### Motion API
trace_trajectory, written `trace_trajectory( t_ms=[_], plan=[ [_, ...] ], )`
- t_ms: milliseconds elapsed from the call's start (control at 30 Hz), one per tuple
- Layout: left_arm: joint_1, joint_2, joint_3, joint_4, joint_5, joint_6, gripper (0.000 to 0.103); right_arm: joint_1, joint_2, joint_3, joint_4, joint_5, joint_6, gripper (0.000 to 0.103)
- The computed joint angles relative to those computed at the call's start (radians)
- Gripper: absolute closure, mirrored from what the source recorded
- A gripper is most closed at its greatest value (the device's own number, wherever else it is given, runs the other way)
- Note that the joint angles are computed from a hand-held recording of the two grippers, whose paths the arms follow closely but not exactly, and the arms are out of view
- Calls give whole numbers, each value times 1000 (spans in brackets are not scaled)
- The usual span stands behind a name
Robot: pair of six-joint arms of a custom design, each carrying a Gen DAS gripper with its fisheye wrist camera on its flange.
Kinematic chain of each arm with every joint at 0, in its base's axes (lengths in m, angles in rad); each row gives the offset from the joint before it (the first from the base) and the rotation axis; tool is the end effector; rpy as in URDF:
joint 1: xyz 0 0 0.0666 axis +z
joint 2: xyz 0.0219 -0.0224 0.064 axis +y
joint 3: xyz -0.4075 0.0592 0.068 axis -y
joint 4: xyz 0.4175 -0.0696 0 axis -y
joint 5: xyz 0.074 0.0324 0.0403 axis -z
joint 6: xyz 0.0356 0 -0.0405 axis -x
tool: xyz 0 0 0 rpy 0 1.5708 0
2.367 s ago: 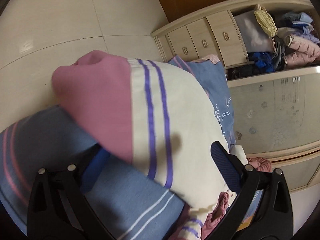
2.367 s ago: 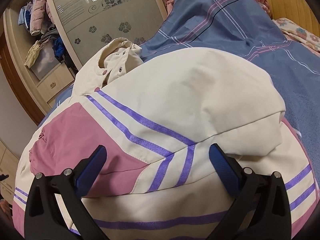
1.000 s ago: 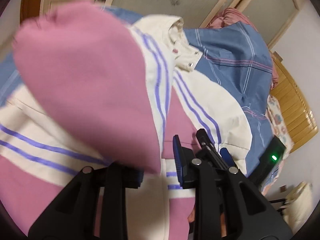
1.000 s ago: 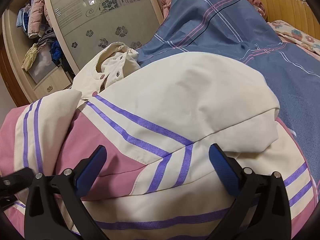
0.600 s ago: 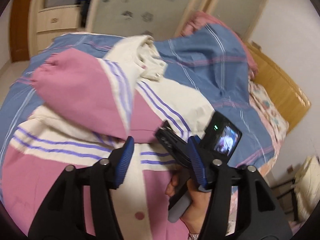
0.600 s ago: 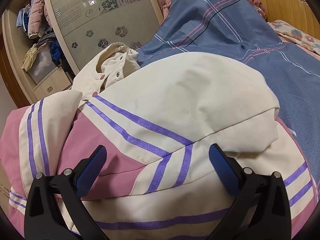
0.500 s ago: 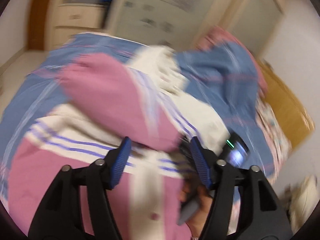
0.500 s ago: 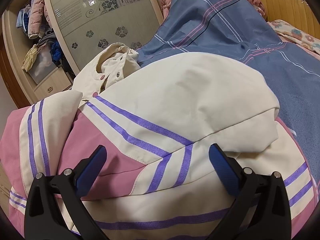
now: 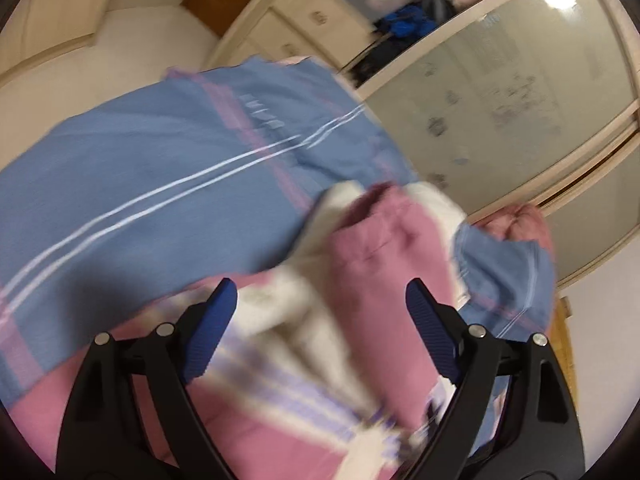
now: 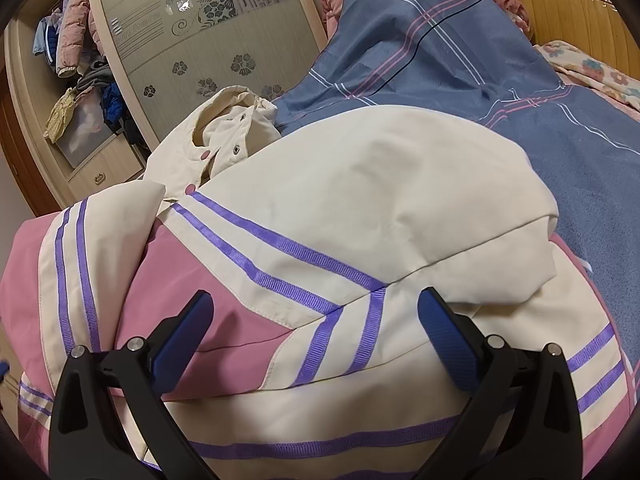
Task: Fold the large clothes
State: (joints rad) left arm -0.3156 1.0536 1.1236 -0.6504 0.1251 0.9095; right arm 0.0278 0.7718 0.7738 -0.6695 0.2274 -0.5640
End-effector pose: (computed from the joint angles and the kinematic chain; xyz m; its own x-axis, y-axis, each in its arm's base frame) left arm 0.3667 -0.1248 0.4875 -0.6415 -0.6143 -0.4596 -0.1613 0.6937 -0.7020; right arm 0.2801 -0.0006 0.3969 -0.4428 0.5087 -0.7383 0.4575 0.8364 0.3019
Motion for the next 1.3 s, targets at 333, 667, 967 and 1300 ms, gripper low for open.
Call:
trace_trajectory(
  t_ms=[333,667,967,1300],
  plan=[
    [-123,165,87,190,61,42,15,2,-1,2,-1,1,-3,1],
    [-292,216,159,250,243,-106,12,-10,-13,-4,11,-20,-22,1],
    [-322,194,148,180,263,-182,11,-43,-40,-26,51,-63,-57,1],
    [-288,59,15,118,72,-100,9,-40,-41,-30,51,-57,-55,1]
  ],
)
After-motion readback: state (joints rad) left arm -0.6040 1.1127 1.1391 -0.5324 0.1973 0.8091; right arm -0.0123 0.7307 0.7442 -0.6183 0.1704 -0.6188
